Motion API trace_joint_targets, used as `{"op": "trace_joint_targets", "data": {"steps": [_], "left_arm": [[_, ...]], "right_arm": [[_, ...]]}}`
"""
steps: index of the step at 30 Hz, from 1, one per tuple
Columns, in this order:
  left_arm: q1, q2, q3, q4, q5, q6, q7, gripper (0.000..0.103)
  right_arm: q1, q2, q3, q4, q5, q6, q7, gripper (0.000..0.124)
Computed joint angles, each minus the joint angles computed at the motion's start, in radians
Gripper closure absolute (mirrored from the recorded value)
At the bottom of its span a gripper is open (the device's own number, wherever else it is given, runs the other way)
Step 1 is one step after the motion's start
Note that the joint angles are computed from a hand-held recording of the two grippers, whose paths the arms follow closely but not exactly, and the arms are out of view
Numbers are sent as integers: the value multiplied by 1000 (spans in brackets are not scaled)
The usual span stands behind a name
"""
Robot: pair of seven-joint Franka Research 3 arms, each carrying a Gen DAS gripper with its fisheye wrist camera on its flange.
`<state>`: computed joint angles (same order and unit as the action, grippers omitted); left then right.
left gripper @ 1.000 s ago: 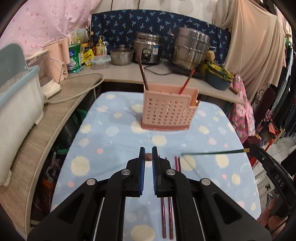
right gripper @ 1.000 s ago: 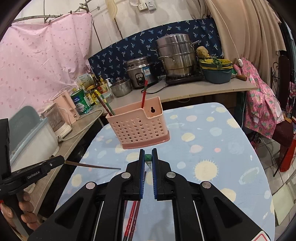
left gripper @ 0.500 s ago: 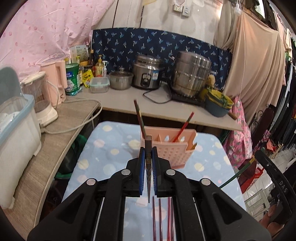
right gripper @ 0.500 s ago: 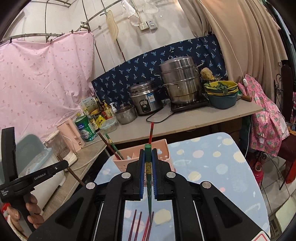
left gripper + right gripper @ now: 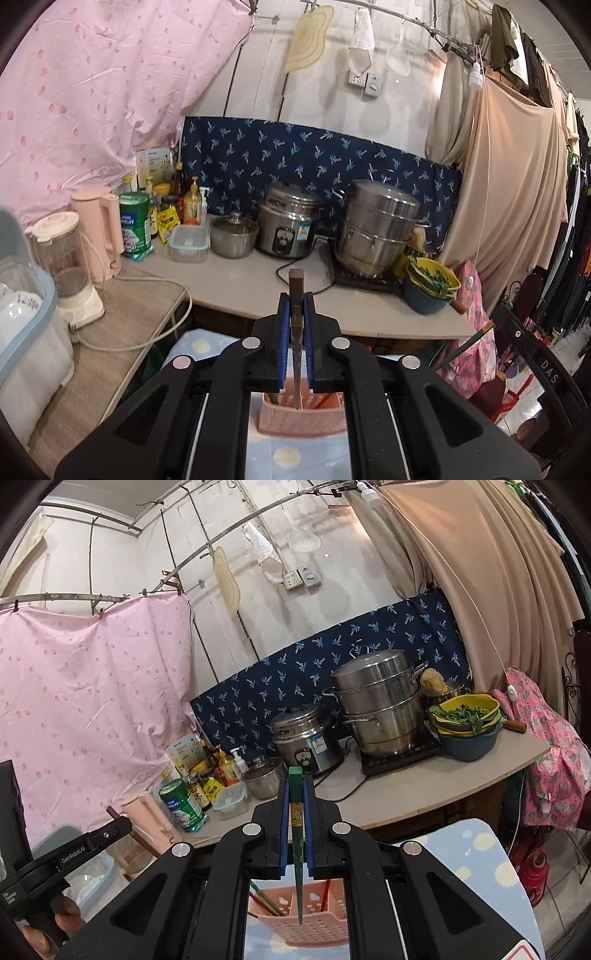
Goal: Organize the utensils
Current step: 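Lower both chopsticks into the pink basket and open both grippers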
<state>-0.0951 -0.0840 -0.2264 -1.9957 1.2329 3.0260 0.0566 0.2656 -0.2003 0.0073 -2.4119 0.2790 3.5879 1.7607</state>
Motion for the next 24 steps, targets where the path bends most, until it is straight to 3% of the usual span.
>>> {"op": "trace_joint_targets", "data": {"steps": [12, 24], "left_arm": [[-67, 152, 55, 118, -27, -37, 67, 96], [-110, 212, 92, 115, -167, -21, 189, 95]], "right_arm": [[-27, 194, 47, 169, 120, -77, -126, 117], [-38, 259, 49, 190, 94, -115, -89, 115]]}}
